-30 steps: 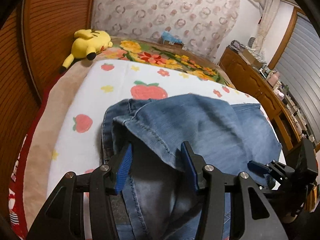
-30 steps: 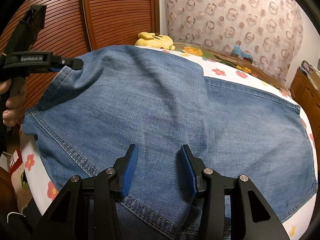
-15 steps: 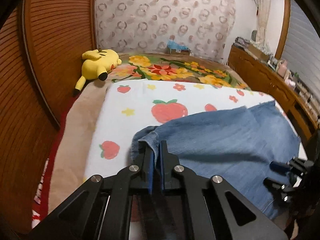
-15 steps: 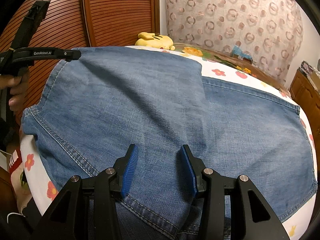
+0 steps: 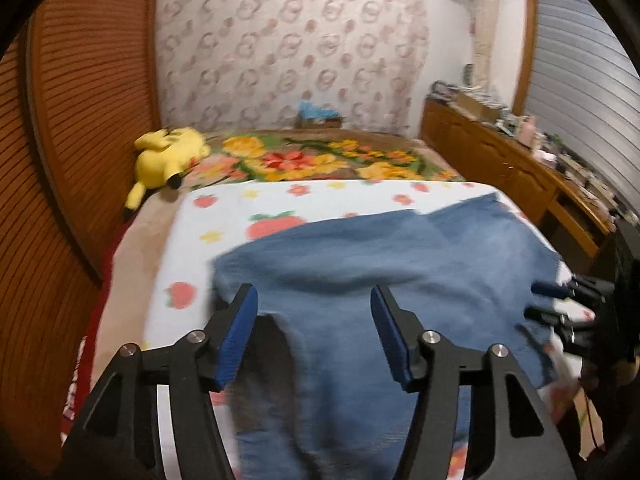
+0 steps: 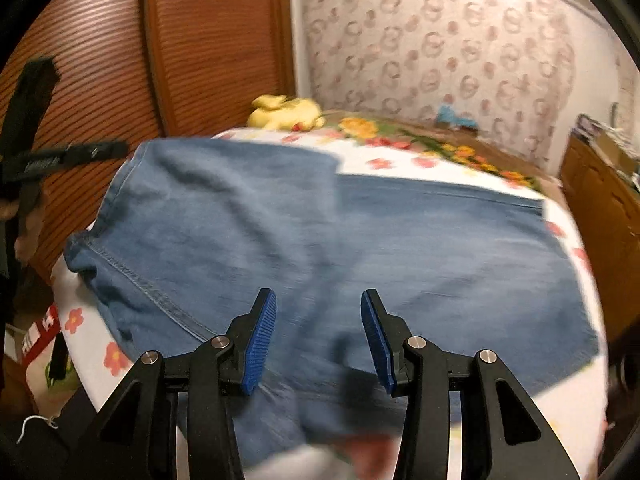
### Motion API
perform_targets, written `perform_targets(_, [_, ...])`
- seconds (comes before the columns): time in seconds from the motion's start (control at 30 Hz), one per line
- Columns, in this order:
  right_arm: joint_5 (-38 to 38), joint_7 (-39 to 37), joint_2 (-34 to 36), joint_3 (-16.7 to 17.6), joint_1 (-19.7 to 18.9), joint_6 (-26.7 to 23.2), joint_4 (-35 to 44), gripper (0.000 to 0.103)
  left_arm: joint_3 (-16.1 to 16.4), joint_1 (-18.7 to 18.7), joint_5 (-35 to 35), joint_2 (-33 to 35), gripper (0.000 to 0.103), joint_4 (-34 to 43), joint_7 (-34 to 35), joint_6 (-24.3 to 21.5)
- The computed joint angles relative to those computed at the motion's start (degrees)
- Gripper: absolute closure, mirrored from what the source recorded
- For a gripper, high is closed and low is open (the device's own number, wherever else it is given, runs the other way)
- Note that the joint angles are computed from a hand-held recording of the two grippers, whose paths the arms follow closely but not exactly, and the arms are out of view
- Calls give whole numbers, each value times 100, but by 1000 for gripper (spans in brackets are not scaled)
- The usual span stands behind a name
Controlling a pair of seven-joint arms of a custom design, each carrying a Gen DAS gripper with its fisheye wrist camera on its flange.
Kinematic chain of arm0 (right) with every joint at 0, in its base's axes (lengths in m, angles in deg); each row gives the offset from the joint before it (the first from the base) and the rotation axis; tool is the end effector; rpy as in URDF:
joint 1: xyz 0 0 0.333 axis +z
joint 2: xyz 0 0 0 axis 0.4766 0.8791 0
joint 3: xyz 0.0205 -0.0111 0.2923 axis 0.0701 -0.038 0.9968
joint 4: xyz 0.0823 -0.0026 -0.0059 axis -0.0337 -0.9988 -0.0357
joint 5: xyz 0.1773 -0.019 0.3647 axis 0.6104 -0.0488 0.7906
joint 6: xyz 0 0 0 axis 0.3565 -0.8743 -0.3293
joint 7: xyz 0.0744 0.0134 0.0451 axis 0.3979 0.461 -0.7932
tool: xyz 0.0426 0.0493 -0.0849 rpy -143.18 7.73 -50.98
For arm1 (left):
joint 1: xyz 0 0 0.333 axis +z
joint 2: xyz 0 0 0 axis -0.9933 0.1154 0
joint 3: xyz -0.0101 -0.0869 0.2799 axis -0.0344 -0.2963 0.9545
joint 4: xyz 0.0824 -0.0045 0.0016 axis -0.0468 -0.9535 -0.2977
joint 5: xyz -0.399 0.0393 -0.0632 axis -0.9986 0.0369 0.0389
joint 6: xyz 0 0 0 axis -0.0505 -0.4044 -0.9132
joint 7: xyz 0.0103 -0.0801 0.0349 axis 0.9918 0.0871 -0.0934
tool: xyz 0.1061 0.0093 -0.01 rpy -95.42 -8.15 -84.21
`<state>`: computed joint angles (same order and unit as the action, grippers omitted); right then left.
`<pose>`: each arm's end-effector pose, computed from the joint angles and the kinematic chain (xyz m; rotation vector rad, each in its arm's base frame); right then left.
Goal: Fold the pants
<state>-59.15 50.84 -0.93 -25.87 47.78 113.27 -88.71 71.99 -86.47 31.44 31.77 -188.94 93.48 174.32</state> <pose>0.5514 0.2472 0.4509 -1.8665 1.3329 -0.6589 0.6591 -0.1728 0.4900 -1.4499 2.0393 -1.0434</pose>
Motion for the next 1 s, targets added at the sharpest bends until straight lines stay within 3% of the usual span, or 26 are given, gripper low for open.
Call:
perform_targets(0.07, [-1112, 1056, -231, -284, 1, -2, -162, 51, -239, 60, -291, -30, 42, -67, 293, 51])
perform_targets(0.13, [-1842, 1737, -452, -286, -239, -45, -333, 51, -539, 169, -779, -16, 42, -79, 834, 3])
perform_targets(0.33, [-2755, 2675, -947, 7, -1024, -221, -807, 51, -443, -332, -618, 224, 42, 3, 831, 44])
perform_targets(0.43, [-2870, 2841, -1067, 174, -1360, -328, -954, 51, -158, -652, -38, 414, 42, 175, 258, -171])
perform_targets(0.57, [-2801, 2878, -1059, 325, -1619, -409, -989, 51, -257, -638, 116, 458, 42, 115, 123, -241])
perform_targets(0.73, [-2394, 2720, -883, 316, -1641, -637, -846, 51, -250, -660, 264, 460, 42, -7, -50, -292])
perform_targets(1.0, [-2531, 3158, -528, 135, -1552, -992, -434, 51, -338, -570, 270, 495, 42, -41, -34, -270])
